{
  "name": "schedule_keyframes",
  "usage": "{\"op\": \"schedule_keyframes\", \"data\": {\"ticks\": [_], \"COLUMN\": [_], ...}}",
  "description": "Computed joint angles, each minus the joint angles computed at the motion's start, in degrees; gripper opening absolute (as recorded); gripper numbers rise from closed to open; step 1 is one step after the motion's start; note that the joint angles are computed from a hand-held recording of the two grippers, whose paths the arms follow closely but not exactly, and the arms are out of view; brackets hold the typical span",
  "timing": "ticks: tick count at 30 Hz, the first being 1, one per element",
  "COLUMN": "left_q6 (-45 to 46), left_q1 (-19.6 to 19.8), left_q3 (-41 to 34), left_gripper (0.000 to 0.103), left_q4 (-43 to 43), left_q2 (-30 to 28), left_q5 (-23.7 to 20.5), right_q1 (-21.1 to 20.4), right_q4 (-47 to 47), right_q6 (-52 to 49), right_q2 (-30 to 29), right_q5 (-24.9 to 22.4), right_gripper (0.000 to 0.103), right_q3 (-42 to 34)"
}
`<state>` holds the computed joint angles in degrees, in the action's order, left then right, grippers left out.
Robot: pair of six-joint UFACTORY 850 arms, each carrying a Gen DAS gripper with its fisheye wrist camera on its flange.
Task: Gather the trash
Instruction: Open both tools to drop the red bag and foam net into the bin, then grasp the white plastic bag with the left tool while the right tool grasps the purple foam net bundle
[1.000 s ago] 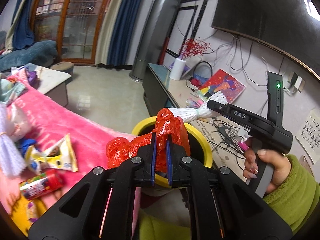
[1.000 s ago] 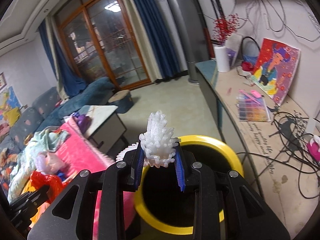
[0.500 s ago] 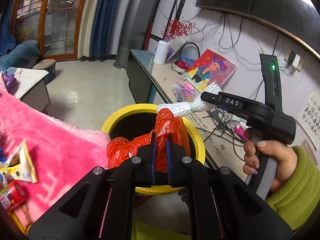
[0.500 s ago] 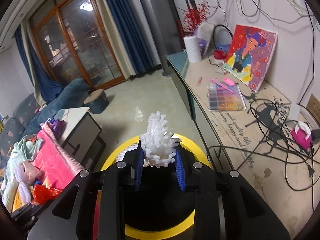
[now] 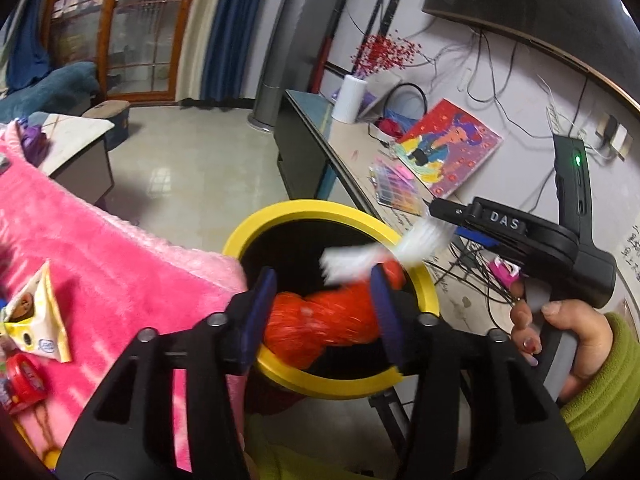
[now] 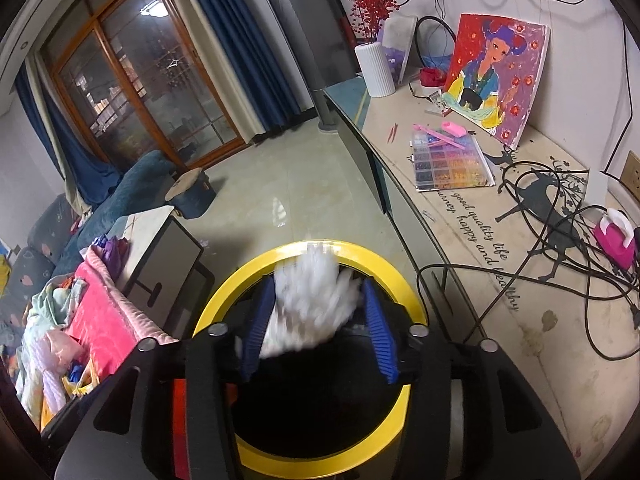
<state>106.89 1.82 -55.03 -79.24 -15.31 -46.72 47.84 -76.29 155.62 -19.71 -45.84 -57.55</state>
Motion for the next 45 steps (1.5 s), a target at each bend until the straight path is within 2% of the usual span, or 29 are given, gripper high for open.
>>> {"op": "schedule_keyframes", "data": {"ticks": [1, 6, 10, 19, 30, 45], "left_q6": [0.01, 0.44, 1.11, 2.94, 5.60, 5.97], "left_q1": [0.23, 1.85, 2.90, 5.34, 10.79, 17.20], "left_q3": [0.07, 0.34, 0.69, 1.65, 1.11, -0.26], "left_gripper": [0.064, 0.085, 0.091, 0.092, 0.092, 0.092], "left_q4": [-0.21, -1.89, -2.76, -6.18, -11.80, -15.17], "left_q2": [0.15, 1.09, 2.04, 3.93, 4.77, 4.66], "left_q5": [-0.12, -0.52, -0.63, 0.95, 3.19, 1.70], "right_q1": [0.04, 0.44, 0.97, 3.06, 6.14, 8.46], "right_q4": [0.08, -0.27, -0.63, -2.65, -7.05, -9.03], "right_q6": [-0.10, -0.66, -1.34, -5.13, -9.32, -18.59], "right_q2": [-0.11, -0.29, -0.58, -2.12, -5.40, -11.87], "right_q5": [-0.08, -0.80, -1.30, -1.47, -0.68, 5.67], "right_gripper": [0.051, 0.055, 0.057, 0.057, 0.060, 0.060], "right_q3": [-0.14, -0.67, -1.50, -5.52, -12.20, -22.57]}}
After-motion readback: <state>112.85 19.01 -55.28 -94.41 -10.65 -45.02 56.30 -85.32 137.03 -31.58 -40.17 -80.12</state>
